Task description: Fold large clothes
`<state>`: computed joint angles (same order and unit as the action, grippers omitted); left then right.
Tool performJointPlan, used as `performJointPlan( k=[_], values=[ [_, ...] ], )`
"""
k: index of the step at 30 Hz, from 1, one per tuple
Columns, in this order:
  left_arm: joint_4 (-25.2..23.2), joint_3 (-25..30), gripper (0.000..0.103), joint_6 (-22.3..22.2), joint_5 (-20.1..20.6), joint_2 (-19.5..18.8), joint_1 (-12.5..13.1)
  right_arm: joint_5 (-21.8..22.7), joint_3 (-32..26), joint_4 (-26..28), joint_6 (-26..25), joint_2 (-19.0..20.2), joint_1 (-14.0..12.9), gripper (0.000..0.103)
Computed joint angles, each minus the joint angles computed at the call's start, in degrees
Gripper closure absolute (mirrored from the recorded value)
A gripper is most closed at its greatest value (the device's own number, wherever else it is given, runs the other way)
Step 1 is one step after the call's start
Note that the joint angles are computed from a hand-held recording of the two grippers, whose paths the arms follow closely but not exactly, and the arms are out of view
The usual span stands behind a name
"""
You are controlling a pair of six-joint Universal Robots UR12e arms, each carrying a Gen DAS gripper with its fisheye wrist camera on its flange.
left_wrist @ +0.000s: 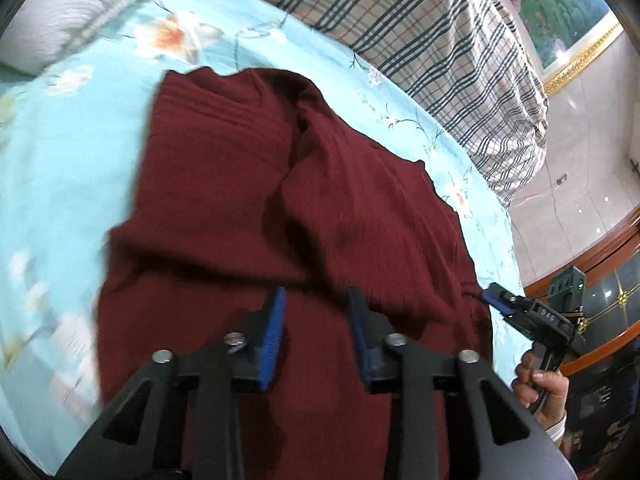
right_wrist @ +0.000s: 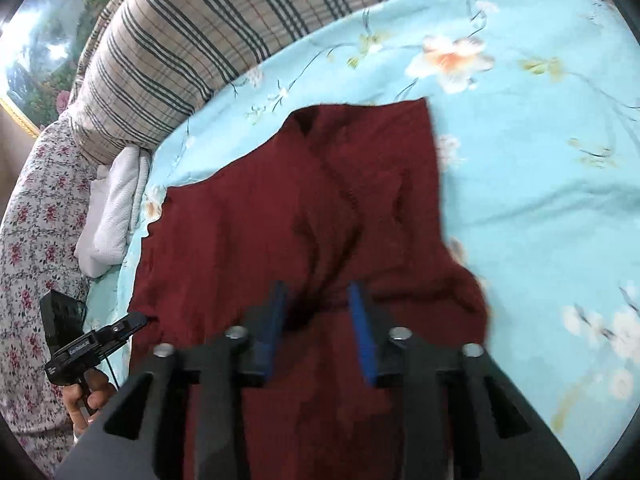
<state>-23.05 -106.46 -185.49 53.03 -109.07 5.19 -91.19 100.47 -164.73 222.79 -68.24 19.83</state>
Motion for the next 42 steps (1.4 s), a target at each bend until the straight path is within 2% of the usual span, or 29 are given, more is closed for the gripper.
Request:
performJointPlan(
  k=[1, 3, 5, 9, 13, 18, 21, 24, 25, 26, 27, 28, 29, 30, 33, 36, 37, 38, 41, 42],
  values=[
    [0.18, -1.07, 0.058, 0.38, 0.23, 0.89, 0.31, -0.26, 0.74, -0.23, 0.44, -0.61, 0.17, 0.066],
    [0.7, -3.62, 0.05, 0.93, 1.09, 2.97, 1.09, -1.39, 3.35, -0.99, 2.27, -2.34, 0.54, 0.066],
    [1.02, -6.12, 0.049, 1.26, 1.57, 4.92, 2.15, -2.12, 5.87, -1.53, 3.56, -3.92, 0.7, 0.066],
    [0.45, -10.01, 0.042, 2.22, 1.29, 7.69, 4.32, -0.62, 10.29, -4.22, 6.73, -5.87, 0.76, 0.066],
    [-0.17, -13.05, 0.042, 1.63, -1.32, 8.84, 6.65, 2.4, 12.91, -8.01, 7.72, -6.12, 0.83, 0.066],
    [0.41, -16.14, 0.038, 1.5, -10.09, 8.57, 8.96, 8.74, 15.91, -17.26, 10.63, -5.09, 0.81, 0.066],
    [0.72, -17.43, 0.038, 2.85, -12.32, 9.05, 9.38, 11.77, 16.6, -20.13, 10.66, -4.72, 1.4, 0.066],
    [-1.24, -18.12, 0.041, 5.43, -14.48, 9.59, 9.65, 14.31, 17.26, -21.64, 10.4, -4.7, 2.0, 0.067],
    [-1.64, -18.35, 0.046, 6.32, -14.59, 9.84, 9.68, 14.68, 17.44, -21.56, 9.96, -4.82, 2.45, 0.078],
    [-1.99, -18.38, 0.051, 7.1, -14.11, 10.13, 9.51, 14.7, 17.53, -21.18, 9.92, -4.96, 2.75, 0.097],
    [-2.4, -18.15, 0.066, 7.66, -13.7, 10.15, 9.21, 14.41, 17.78, -21.3, 10.1, -5.12, 2.92, 0.097],
    [-3.82, -18.09, 0.09, 9.21, -13.89, 10.37, 9.3, 13.4, 18.14, -21.85, 10.23, -5.43, 3.21, 0.097],
    [-5.24, -17.96, 0.101, 10.4, -14.13, 10.57, 9.26, 12.15, 18.57, -22.79, 10.3, -5.84, 3.4, 0.097],
    [-5.71, -18.02, 0.103, 11.06, -14.22, 10.86, 9.25, 10.79, 19.17, -24.29, 10.69, -6.3, 3.54, 0.097],
    [-6.27, -18.54, 0.103, 14.22, -14.57, 12.13, 9.21, 8.95, 21.01, -29.51, 12.63, -7.18, 3.12, 0.098],
    [-10.4, -18.61, 0.098, 18.56, -13.55, 13.16, 9.02, 9.18, 21.75, -29.88, 13.3, -7.28, 2.74, 0.097],
    [-10.83, -18.73, 0.092, 18.47, -11.11, 13.46, 8.63, 9.52, 21.89, -29.75, 13.81, -7.11, 2.71, 0.095],
    [-10.4, -19.08, 0.091, 17.74, -9.95, 13.69, 8.68, 9.7, 21.95, -29.07, 14.24, -6.99, 2.77, 0.094],
    [-6.08, -20.78, 0.088, 13.53, -10.53, 14.57, 10.09, 9.59, 22.35, -29.07, 15.34, -6.69, 3.09, 0.094],
    [-4.23, -21.23, 0.079, 12.2, -9.47, 15.07, 10.28, 9.69, 22.48, -29.22, 15.35, -6.64, 3.16, 0.094]
  ],
)
